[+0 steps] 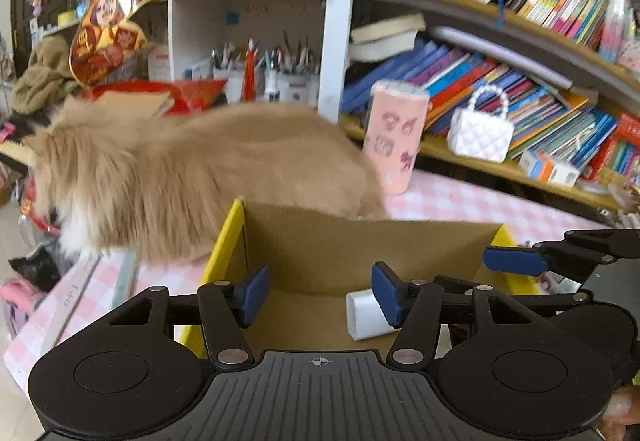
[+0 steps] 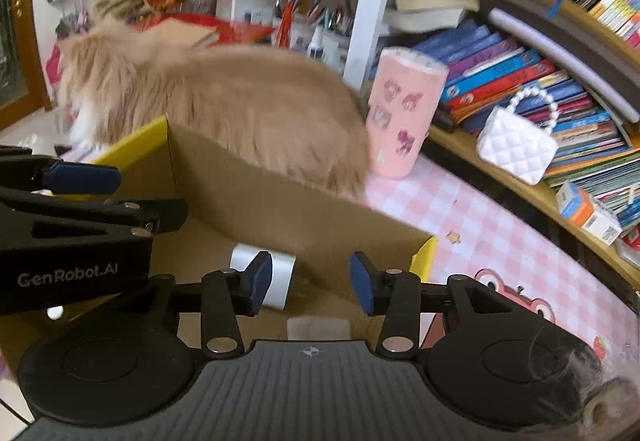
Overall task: Organize objects
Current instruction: 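Open the left gripper to drop the adapter while the right gripper releases the cube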
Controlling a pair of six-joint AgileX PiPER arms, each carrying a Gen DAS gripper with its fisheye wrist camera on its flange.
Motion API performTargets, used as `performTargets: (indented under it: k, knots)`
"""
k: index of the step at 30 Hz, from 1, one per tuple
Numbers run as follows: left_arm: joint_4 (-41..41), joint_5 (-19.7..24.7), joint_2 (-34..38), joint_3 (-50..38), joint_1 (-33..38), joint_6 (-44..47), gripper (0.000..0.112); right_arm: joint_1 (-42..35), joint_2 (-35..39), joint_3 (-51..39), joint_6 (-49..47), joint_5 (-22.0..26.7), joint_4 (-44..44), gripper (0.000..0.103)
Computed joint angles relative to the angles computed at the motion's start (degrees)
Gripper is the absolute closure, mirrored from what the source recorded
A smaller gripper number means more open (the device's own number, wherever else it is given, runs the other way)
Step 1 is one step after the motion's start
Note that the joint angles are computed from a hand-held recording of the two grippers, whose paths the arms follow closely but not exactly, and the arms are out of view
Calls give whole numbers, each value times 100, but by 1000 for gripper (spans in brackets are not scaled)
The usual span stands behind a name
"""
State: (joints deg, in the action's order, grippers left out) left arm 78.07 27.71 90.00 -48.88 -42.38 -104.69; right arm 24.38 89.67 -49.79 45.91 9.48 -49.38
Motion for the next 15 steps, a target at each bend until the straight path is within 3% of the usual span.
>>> performTargets:
  k: [8, 12, 15]
  knots:
    - [439, 617, -1015, 688, -658, -557, 47, 461, -1133, 782, 2842, 444, -2162, 61]
    - [294, 1136, -1513, 1052, -1160, -624, 42, 963, -1734, 1192, 3619, 1044, -2454, 60]
    - [90, 1498, -1917, 1338, -1563, -624, 41, 1602, -2121, 1483, 4140, 1833, -2567, 54]
